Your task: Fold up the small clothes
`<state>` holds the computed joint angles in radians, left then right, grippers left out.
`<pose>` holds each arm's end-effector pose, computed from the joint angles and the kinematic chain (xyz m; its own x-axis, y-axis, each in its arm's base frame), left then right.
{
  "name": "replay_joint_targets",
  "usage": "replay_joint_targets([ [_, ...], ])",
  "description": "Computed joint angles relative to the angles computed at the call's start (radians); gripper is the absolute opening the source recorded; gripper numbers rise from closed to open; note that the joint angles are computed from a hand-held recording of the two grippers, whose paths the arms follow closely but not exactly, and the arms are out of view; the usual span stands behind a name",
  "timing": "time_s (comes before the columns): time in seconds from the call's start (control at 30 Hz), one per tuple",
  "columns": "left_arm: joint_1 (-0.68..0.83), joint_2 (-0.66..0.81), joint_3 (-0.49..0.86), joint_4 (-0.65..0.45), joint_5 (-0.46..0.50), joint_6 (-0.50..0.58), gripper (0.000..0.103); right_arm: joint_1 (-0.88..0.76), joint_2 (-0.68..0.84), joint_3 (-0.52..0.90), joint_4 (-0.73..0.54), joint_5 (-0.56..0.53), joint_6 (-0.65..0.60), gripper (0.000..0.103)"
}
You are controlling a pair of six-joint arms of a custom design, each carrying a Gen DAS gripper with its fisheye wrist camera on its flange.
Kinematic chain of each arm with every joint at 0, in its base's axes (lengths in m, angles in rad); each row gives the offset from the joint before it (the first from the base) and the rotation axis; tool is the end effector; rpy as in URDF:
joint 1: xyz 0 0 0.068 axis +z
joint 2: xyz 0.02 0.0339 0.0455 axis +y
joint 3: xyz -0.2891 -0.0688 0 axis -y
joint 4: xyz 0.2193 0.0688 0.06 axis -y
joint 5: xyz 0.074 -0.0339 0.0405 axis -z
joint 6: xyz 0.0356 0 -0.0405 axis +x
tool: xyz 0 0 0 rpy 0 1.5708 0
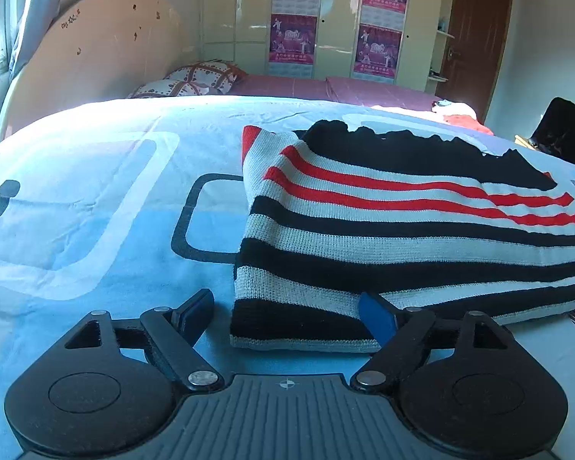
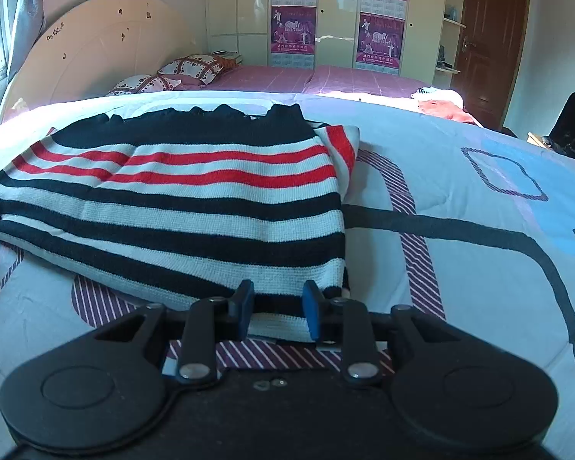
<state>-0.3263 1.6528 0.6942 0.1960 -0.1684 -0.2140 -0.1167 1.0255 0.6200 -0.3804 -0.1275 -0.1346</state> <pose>0.2839 -0.0898 0.1813 -0.6822 0.0098 -0.7311 0.0577 0.9975 -0.0404 0.1718 -0.0156 0.2520 -0.6998 -0.0520 -0.7124 -0.0683 0.9976 -0.0057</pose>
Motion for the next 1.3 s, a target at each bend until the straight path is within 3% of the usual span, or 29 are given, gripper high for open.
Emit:
replay_joint_targets([
  [0.1,0.022,-0.056,-0.002,-0.073,0.018,-0.058,0.083,-0.028,-0.067,0.019,-0.043,-0.024,0.026,0.028],
  [0.2,0.097,-0.164,-0.096,-0.027,0.19,-0.19,0.082,-0.104,-0.137,0.018,-0.075,-0.108,0.041,0.03],
  [0.23,0.139,-0.185,-0.145,0.032,0.305,-0.265,0.082,-0.104,-0.137,0.018,-0.075,-0.108,0.041,0.03],
  [0.33,0.194,-0.158,-0.25,0.225,0.488,-0.469,0.082,-0.154,-0.175,0.015,-0.095,-0.2,0.086,0.03],
  [0.4,0.187,-0.056,-0.339,0.47,0.55,-0.647,0.082,-0.144,-0.179,0.016,-0.099,-0.215,0.117,0.03],
  [0.43,0.168,-0.026,-0.369,0.561,0.521,-0.683,0.082,-0.135,-0.182,0.016,-0.098,-0.219,0.133,0.029],
  [0.53,0.136,0.029,-0.366,0.644,0.479,-0.744,0.082,-0.1,-0.181,0.021,-0.089,-0.222,0.182,0.024],
  [0.6,0.124,0.078,-0.355,0.706,0.46,-0.779,0.08,-0.052,-0.162,0.026,-0.062,-0.207,0.221,0.013],
  [0.67,0.109,0.134,-0.324,0.734,0.429,-0.795,0.07,0.014,-0.128,0.036,-0.022,-0.177,0.264,0.004],
  [0.73,0.107,0.203,-0.3,0.809,0.422,-0.813,0.065,0.088,-0.076,0.052,0.027,-0.144,0.302,0.004],
  [0.83,0.124,0.307,-0.274,0.931,0.428,-0.862,0.048,0.199,0.029,0.082,0.11,-0.093,0.344,0.004],
  [0.93,0.134,0.413,-0.248,1.034,0.429,-0.914,0.022,0.286,0.153,0.121,0.187,-0.054,0.364,0.004],
  [1.0,0.132,0.474,-0.238,1.126,0.434,-0.928,0.021,0.324,0.238,0.148,0.227,-0.037,0.369,0.004],
  [1.2,0.121,0.52,-0.194,1.157,0.419,-0.961,0.022,0.372,0.39,0.218,0.27,-0.026,0.385,0.003],
  [1.3,0.11,0.507,-0.173,1.11,0.396,-0.944,0.023,0.388,0.417,0.23,0.276,-0.029,0.381,0.003],
])
